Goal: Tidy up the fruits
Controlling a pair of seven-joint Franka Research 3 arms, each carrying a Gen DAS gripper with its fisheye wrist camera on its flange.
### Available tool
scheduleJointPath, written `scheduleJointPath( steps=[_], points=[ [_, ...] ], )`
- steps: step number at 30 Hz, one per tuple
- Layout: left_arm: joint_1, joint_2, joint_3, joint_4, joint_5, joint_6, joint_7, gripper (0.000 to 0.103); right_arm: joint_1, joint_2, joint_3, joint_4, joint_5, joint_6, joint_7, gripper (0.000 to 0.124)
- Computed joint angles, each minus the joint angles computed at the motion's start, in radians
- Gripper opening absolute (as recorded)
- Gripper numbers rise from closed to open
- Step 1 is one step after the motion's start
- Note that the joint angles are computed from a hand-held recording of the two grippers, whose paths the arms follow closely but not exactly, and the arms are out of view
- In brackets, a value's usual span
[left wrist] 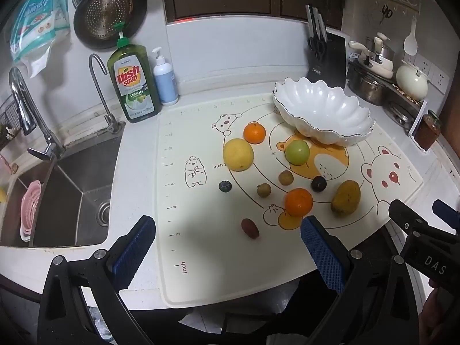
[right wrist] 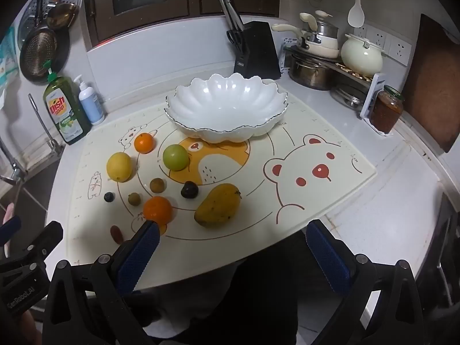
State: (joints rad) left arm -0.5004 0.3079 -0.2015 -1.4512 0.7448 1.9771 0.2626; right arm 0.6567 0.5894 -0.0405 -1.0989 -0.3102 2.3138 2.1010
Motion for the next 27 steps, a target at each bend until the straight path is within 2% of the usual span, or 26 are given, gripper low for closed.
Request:
scheduleJointPath(
  steps=[27],
  points=[
    [-0.001,-0.026,-0.010,-0.026,0.009,0.004,-0.004,0.103,0.000,-0.027,0.005,-0.034,-0.012,0.015,0.008,0.103]
  ],
)
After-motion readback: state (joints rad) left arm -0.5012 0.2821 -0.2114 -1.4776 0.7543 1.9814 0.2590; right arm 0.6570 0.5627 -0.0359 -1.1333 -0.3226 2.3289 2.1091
